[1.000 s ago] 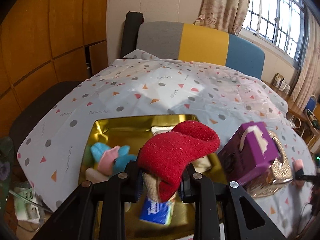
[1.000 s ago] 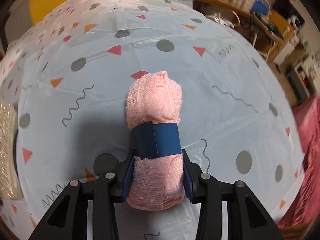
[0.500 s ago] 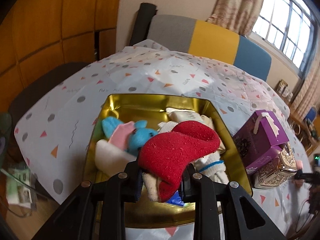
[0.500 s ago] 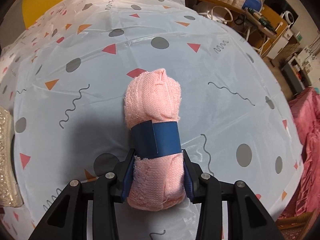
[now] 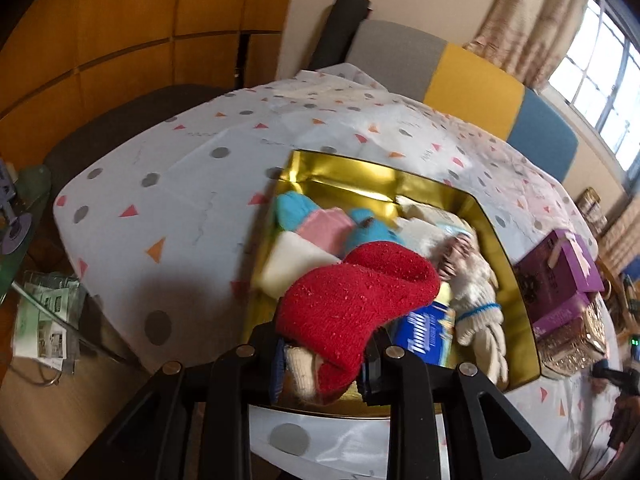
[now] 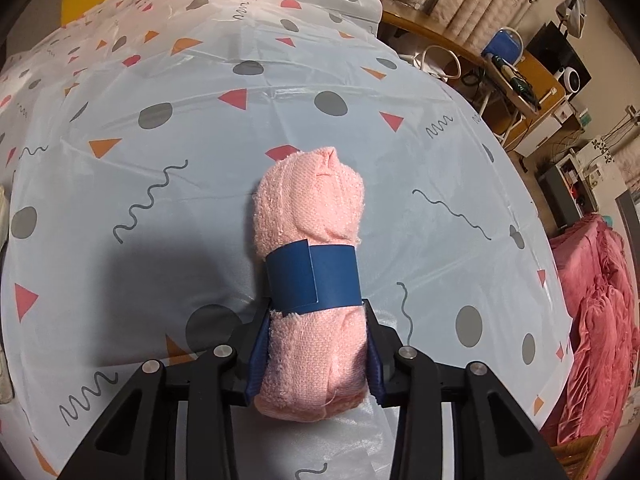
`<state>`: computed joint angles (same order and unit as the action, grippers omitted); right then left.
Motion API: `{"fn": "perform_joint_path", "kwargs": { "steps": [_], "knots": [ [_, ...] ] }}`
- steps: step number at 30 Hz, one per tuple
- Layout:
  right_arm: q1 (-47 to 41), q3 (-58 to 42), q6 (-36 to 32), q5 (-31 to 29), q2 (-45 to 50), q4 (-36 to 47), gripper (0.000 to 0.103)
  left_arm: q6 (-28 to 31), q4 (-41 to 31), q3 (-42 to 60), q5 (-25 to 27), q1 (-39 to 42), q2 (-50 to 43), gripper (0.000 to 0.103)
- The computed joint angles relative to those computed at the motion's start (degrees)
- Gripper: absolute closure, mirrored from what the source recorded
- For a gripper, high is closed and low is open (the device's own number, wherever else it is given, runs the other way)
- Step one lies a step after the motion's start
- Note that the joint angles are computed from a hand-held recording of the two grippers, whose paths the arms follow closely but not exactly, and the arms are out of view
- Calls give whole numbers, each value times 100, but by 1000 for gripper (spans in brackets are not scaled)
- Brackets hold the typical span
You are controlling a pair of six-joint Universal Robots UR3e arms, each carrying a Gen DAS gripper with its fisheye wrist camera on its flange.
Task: Organize soft objects
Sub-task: 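Carry the red sock into the gold tray and open the left gripper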
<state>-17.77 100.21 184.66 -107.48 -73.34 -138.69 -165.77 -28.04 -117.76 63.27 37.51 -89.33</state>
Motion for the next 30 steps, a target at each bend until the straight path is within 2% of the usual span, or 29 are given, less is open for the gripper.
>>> {"fn": "perform_joint_path", "kwargs": {
  "steps": [4,11,13,16,19,26,30],
  "knots": [
    [-70,71,-159,-17,-10,-97,64,21,197,47,216,-497,-155,75],
    [15,46,-123,-49,-58,-7,65,-109,578,354,938,-1274,-855,72],
    [7,41,-130,-39,-56,-8,65,-109,611,387,953,-1336,-941,72],
    [-4,31,-135,-34,-47,-12,65,-125,735,429,1072,-1434,-1061,66],
    [1,33,-139,-44,-47,-19,65,-137,801,383,1062,-1414,-1039,53],
    [-36,6,-143,-2,-43,-1,65,-134,849,226,995,-1285,-758,43],
    [-71,1,-120,54,-55,16,65,-110,885,17,878,-1167,-447,34]
  ]
}}
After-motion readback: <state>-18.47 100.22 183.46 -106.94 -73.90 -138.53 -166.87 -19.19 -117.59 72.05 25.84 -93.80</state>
